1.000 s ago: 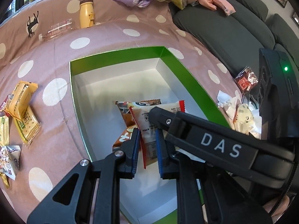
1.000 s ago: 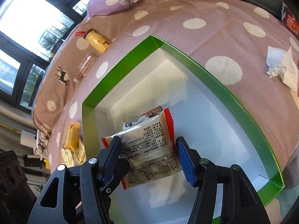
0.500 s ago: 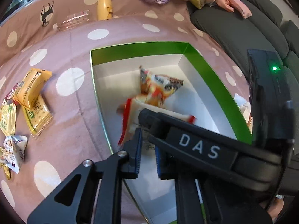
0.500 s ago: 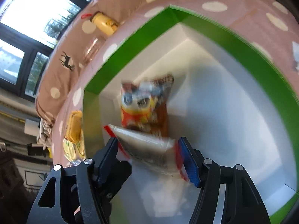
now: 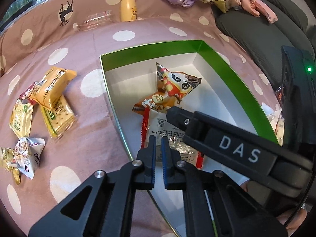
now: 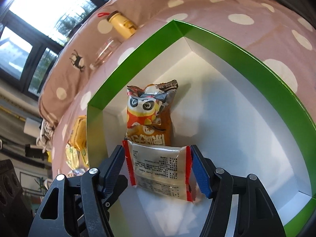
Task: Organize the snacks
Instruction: 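Lower the cracker packet into the box beside the panda bag and release, then grasp the yellow chip bag with the right gripper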
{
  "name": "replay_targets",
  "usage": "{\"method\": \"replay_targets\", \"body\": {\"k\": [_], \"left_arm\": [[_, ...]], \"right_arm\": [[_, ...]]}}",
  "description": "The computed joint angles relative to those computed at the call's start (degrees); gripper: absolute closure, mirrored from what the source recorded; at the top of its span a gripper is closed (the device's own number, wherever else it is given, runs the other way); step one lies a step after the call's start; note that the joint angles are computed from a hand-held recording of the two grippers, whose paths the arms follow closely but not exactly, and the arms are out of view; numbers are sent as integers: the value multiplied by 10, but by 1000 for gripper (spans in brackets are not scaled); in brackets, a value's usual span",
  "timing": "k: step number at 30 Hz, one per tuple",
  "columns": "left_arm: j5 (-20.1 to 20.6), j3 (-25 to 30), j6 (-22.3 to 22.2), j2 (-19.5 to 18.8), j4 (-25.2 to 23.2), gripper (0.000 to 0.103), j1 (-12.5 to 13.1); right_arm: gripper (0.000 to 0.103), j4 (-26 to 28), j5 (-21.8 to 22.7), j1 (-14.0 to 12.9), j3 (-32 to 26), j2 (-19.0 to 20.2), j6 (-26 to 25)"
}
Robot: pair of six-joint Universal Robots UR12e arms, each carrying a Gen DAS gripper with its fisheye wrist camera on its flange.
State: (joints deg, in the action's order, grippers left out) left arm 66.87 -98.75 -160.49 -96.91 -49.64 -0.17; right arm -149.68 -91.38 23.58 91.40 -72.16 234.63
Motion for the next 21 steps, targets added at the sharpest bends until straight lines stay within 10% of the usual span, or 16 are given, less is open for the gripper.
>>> {"method": "replay_targets", "body": {"k": [7, 11, 14, 21], "left_arm": [[-72, -22, -9, 28, 32, 85, 37], [-93, -30, -42, 41, 52, 47, 69], [-77, -39, -75, 49, 88, 38, 95], [-40, -50, -133, 51, 122, 32, 152]], "right_arm": [[17, -50, -51, 16, 4, -8, -8], [4, -154, -92, 31, 14, -8, -18], [1, -192, -137, 52, -2, 5, -59], [1, -126, -43, 64, -88, 52, -107]]}}
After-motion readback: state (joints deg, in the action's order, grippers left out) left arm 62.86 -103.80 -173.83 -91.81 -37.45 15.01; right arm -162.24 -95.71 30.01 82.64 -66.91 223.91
